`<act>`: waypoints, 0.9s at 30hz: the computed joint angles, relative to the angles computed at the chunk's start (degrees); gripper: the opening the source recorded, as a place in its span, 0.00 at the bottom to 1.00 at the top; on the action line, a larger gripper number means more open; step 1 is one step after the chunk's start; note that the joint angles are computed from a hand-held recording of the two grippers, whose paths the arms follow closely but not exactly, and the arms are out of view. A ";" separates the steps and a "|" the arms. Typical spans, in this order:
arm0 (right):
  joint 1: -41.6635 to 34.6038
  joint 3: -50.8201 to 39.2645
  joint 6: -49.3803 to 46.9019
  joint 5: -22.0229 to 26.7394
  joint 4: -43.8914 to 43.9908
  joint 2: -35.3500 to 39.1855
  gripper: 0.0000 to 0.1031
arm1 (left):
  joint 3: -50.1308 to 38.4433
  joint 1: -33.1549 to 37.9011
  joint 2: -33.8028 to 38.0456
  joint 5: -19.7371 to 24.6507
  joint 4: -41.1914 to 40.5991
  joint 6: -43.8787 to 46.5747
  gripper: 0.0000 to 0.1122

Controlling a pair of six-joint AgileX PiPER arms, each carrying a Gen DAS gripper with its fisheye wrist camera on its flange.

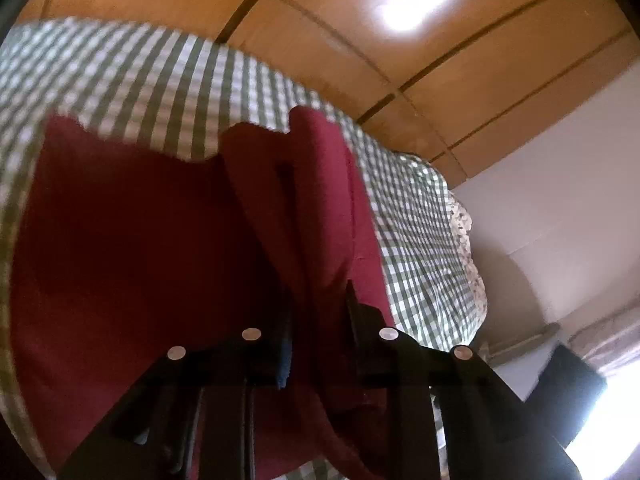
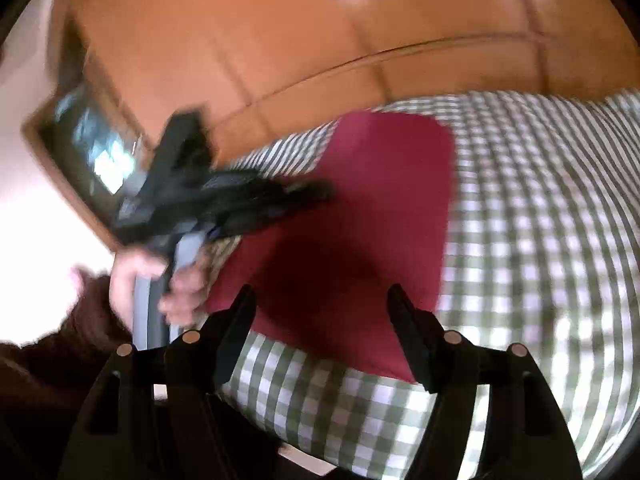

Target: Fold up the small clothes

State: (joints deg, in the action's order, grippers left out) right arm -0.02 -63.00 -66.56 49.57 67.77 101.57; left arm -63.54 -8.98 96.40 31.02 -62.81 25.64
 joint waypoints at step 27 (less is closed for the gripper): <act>29.84 -12.01 17.53 -10.95 -18.17 10.08 0.55 | 20.24 24.94 -13.98 2.47 9.35 6.15 0.18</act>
State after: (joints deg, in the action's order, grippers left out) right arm 29.82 -75.00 -49.03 38.62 49.60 111.66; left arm -43.30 15.96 82.42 33.48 -53.46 31.79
